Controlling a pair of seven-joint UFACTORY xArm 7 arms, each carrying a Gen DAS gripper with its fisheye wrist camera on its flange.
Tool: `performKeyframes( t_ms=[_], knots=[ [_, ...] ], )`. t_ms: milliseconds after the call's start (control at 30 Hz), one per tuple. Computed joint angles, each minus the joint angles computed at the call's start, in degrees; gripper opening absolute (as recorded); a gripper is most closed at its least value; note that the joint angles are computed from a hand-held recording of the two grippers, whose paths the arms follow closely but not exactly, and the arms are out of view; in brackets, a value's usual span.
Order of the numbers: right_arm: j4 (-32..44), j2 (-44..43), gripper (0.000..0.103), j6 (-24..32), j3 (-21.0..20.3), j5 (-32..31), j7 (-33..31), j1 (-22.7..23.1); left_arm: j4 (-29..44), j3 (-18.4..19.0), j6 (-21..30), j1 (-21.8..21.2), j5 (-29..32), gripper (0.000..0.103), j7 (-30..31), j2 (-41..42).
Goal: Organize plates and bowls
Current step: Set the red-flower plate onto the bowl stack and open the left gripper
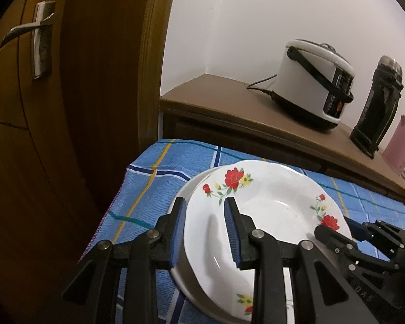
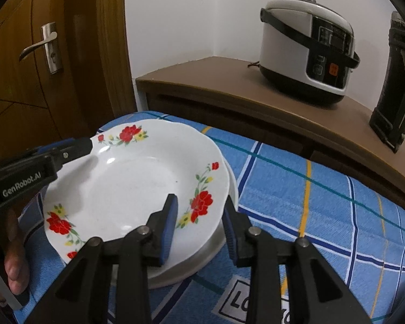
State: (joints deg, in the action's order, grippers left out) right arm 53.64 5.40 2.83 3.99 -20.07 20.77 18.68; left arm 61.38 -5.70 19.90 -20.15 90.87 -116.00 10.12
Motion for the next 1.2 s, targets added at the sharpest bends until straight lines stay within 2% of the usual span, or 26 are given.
performKeyframes(
  t_ms=[167, 267, 367, 467, 633, 800, 1067, 1200],
  knots=[
    [-0.08, 0.09, 0.033, 0.03, 0.60, 1.96, -1.50, -0.41, 0.00, -0.01, 0.03, -0.02, 0.35, 0.031, -0.12, 0.06],
    [0.17, 0.25, 0.033, 0.06, -0.18, 0.53, -0.31, 0.22, 0.13, -0.05, 0.07, -0.06, -0.07, 0.033, 0.47, 0.20],
    [0.90, 0.37, 0.033, 0.44, -3.38, -7.76, 6.11, 2.73, 0.34, 0.03, 0.02, -0.13, -0.57, 0.034, 1.10, 0.38],
    [1.47, 0.22, 0.033, 1.05, -4.70, -15.58, 12.30, 3.64, 0.33, 0.17, -0.11, -0.14, -0.85, 0.034, 1.10, 0.41],
    [1.99, 0.24, 0.033, 1.83, -3.31, -18.66, 14.66, 2.21, 0.16, 0.26, -0.19, -0.20, -0.69, 0.034, 0.93, 0.26],
    [2.12, 0.32, 0.034, 2.76, -1.75, -17.96, 13.40, 1.02, 0.06, 0.26, -0.62, 0.04, -0.85, 0.034, 0.82, 0.23],
    [2.32, 0.27, 0.034, 2.99, -1.83, -19.69, 14.79, 1.05, 0.05, 0.25, -1.02, 0.18, -0.24, 0.034, -0.10, 0.22],
    [1.54, 0.00, 0.036, 2.56, -0.51, -15.02, 10.35, -0.13, -0.03, 0.32, -1.52, 0.47, -1.29, 0.036, 0.45, 0.31]
  ],
)
